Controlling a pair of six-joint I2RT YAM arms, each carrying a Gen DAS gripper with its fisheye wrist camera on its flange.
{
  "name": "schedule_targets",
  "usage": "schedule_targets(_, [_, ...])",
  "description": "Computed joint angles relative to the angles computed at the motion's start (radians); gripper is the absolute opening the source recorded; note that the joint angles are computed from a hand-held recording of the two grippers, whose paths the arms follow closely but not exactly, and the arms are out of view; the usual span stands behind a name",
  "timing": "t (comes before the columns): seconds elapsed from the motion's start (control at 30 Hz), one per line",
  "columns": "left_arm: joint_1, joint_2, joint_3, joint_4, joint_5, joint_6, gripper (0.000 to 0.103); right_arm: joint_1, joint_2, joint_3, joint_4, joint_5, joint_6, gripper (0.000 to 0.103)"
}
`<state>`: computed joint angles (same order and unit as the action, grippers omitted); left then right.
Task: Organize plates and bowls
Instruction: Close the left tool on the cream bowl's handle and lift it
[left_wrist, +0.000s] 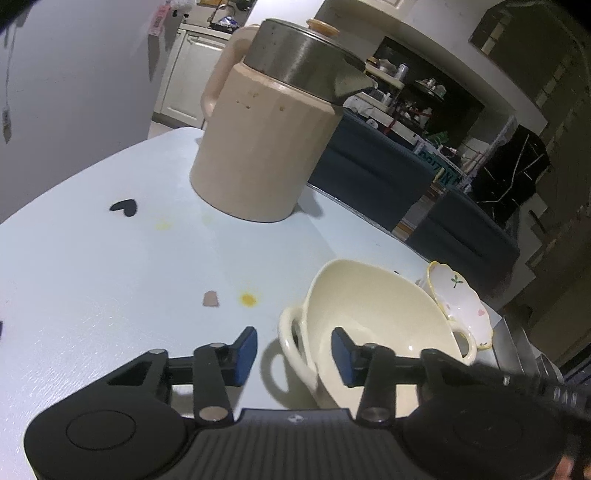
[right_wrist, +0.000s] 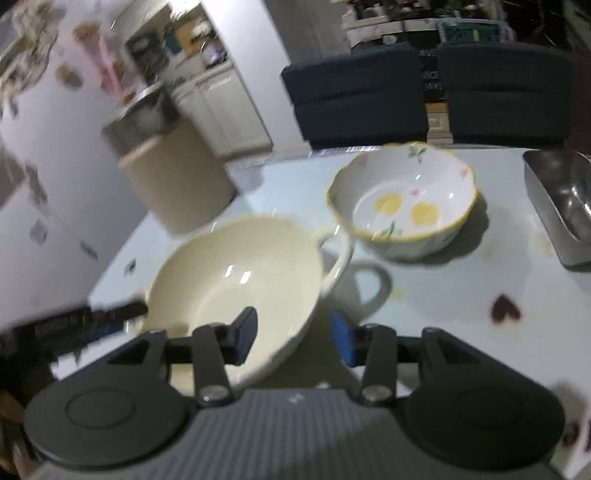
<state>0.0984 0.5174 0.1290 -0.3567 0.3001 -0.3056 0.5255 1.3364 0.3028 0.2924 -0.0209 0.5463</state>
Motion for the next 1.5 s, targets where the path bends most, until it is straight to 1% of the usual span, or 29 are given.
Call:
schedule_targets(0.03, [0.005,0.032,0.002,0.026,0.007,0.003,0.036,-0.031,0.011,0.005,0.016,-0.022,-0.001,0.051])
schedule_targets(0.1, [0.013,0.065,0.007,0.047,0.013,0.01,0.024,-0.06,0.036,0.025,0.035,-0.013,0.003,0.05])
schedule_targets(0.13, [0.016,0.072,0.009,0.047,0.017,0.014,0.023,-0.078,0.056,0.036,0.053,-0.025,-0.005,0.049])
schedule_targets(0.17, [0.021,0.07,0.009,0.045,0.025,0.017,0.022,-0.088,0.075,0.046,0.069,-0.033,-0.005,0.046])
schedule_targets(0.2, [0.03,0.071,0.008,0.044,0.038,0.022,0.02,-0.097,0.094,0.06,0.072,-0.035,-0.004,0.043])
schedule_targets(0.27, [0.042,0.075,0.009,0.043,0.053,0.029,0.019,-0.103,0.129,0.087,0.068,-0.024,-0.005,0.031])
schedule_targets(0.3, [0.046,0.074,0.009,0.042,0.058,0.033,0.019,-0.106,0.136,0.091,0.065,-0.017,-0.008,0.019])
schedule_targets(0.33, [0.055,0.074,0.006,0.043,0.067,0.038,0.019,-0.112,0.144,0.095,0.059,-0.014,-0.013,0.012])
schedule_targets(0.4, [0.071,0.058,0.001,0.032,0.085,0.047,0.019,-0.125,0.148,0.095,0.068,-0.041,-0.029,0.011])
schedule_targets(0.47, [0.081,0.032,0.005,-0.008,0.096,0.063,0.019,-0.119,0.145,0.094,0.06,-0.035,-0.057,0.011])
schedule_targets(0.53, [0.113,0.01,0.012,-0.058,0.129,0.097,0.018,-0.096,0.111,0.085,0.023,-0.011,-0.062,0.012])
schedule_targets(0.6, [0.163,-0.034,0.023,-0.146,0.178,0.158,0.018,-0.092,0.076,0.072,-0.019,-0.011,-0.068,0.012])
schedule_targets(0.63, [0.196,-0.05,0.032,-0.196,0.208,0.205,0.019,-0.081,0.034,0.061,-0.065,-0.008,-0.063,0.012])
schedule_targets(0.73, [0.313,-0.028,0.062,-0.313,0.307,0.377,0.019,-0.052,-0.114,0.018,-0.209,-0.015,-0.069,0.014])
schedule_targets(0.77, [0.336,-0.014,0.07,-0.33,0.324,0.41,0.019,-0.056,-0.151,0.001,-0.234,-0.031,-0.078,0.014])
schedule_targets(0.8, [0.345,0.0,0.073,-0.332,0.332,0.426,0.019,-0.069,-0.169,-0.019,-0.233,-0.059,-0.091,0.015])
schedule_targets(0.83, [0.344,0.017,0.075,-0.324,0.332,0.43,0.019,-0.089,-0.191,-0.036,-0.237,-0.095,-0.101,0.018])
schedule_targets(0.9, [0.316,0.047,0.086,-0.308,0.311,0.431,0.02,-0.125,-0.193,-0.046,-0.224,-0.152,-0.133,0.022])
schedule_targets(0.93, [0.297,0.063,0.091,-0.295,0.296,0.426,0.02,-0.136,-0.183,-0.044,-0.213,-0.171,-0.143,0.03])
schedule_targets(1.0, [0.267,0.096,0.098,-0.267,0.275,0.415,0.02,-0.136,-0.161,-0.027,-0.207,-0.189,-0.164,0.038])
schedule_targets(1.03, [0.258,0.118,0.1,-0.252,0.27,0.418,0.02,-0.121,-0.143,-0.012,-0.208,-0.177,-0.179,0.041])
schedule_targets(1.13, [0.248,0.167,0.112,-0.237,0.268,0.439,0.02,-0.063,-0.067,0.047,-0.222,-0.108,-0.222,0.043])
schedule_targets(1.2, [0.246,0.205,0.119,-0.226,0.267,0.45,0.025,-0.06,-0.014,0.078,-0.228,-0.11,-0.241,0.042])
schedule_targets(1.3, [0.258,0.265,0.125,-0.204,0.284,0.471,0.025,-0.085,0.058,0.122,-0.253,-0.14,-0.265,0.033])
schedule_targets(1.4, [0.274,0.331,0.137,-0.186,0.311,0.492,0.023,-0.132,0.079,0.127,-0.247,-0.212,-0.278,0.032])
schedule_targets(1.5, [0.27,0.365,0.138,-0.163,0.32,0.486,0.02,-0.162,0.102,0.148,-0.266,-0.26,-0.286,0.031])
